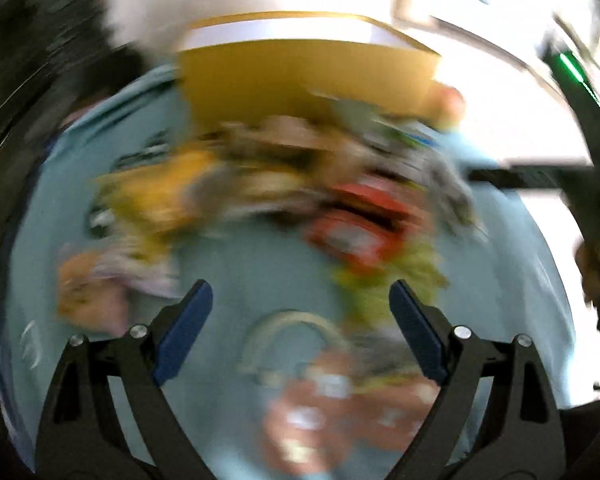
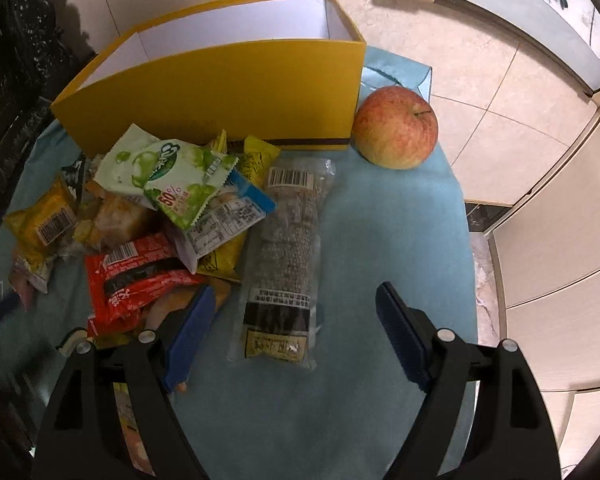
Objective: Organize snacks
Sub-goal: 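Grasp the green-yellow snack pack with the left tool while the right tool grasps the clear dark-labelled bar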
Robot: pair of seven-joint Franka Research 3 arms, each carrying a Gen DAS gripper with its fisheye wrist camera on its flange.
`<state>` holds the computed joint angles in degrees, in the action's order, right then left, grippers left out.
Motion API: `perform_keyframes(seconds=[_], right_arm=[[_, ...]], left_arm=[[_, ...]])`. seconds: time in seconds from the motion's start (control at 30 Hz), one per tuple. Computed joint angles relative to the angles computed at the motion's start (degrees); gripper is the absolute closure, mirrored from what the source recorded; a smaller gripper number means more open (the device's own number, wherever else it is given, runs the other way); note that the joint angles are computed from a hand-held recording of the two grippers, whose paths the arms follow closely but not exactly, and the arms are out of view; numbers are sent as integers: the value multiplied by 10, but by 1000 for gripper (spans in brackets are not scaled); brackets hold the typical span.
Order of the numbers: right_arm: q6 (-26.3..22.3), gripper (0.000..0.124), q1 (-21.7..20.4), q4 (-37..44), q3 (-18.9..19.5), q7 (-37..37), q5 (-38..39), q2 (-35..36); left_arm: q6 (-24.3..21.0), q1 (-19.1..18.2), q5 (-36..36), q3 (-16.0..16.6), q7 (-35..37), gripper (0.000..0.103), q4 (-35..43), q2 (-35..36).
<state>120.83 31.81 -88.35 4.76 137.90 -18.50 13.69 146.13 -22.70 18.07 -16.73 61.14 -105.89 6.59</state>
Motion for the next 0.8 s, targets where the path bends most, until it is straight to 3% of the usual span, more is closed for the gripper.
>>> perform_keyframes(seconds=[0.27, 0.3, 0.37, 0.4, 0.47, 0.57, 0.8], right_arm=[[-34, 42, 12, 67, -9, -37, -4, 63], [-31, 43, 13, 66, -11, -39, -1, 66], [-29, 55, 12, 64, -12, -45, 13, 72], [-32, 78, 11, 63, -11, -53, 23, 74], [-21, 85, 11, 45, -12, -63, 25, 67], [4, 93, 6, 15, -13, -66, 37, 47], [57, 94, -19, -64, -6, -51, 68, -3]], left_arm=[[-24, -48, 67, -4, -44, 13, 36, 62], [-33, -48, 59, -4, -44, 21, 31, 64], [-20, -46, 61, -2, -47, 34, 12, 54], [-15, -41, 57, -2, -41, 40, 2, 44], [-22, -37, 52, -1, -42, 43, -6, 33], [-29, -27, 44, 1, -56, 45, -27, 8], [-14, -5, 42, 2, -78, 45, -84, -40]])
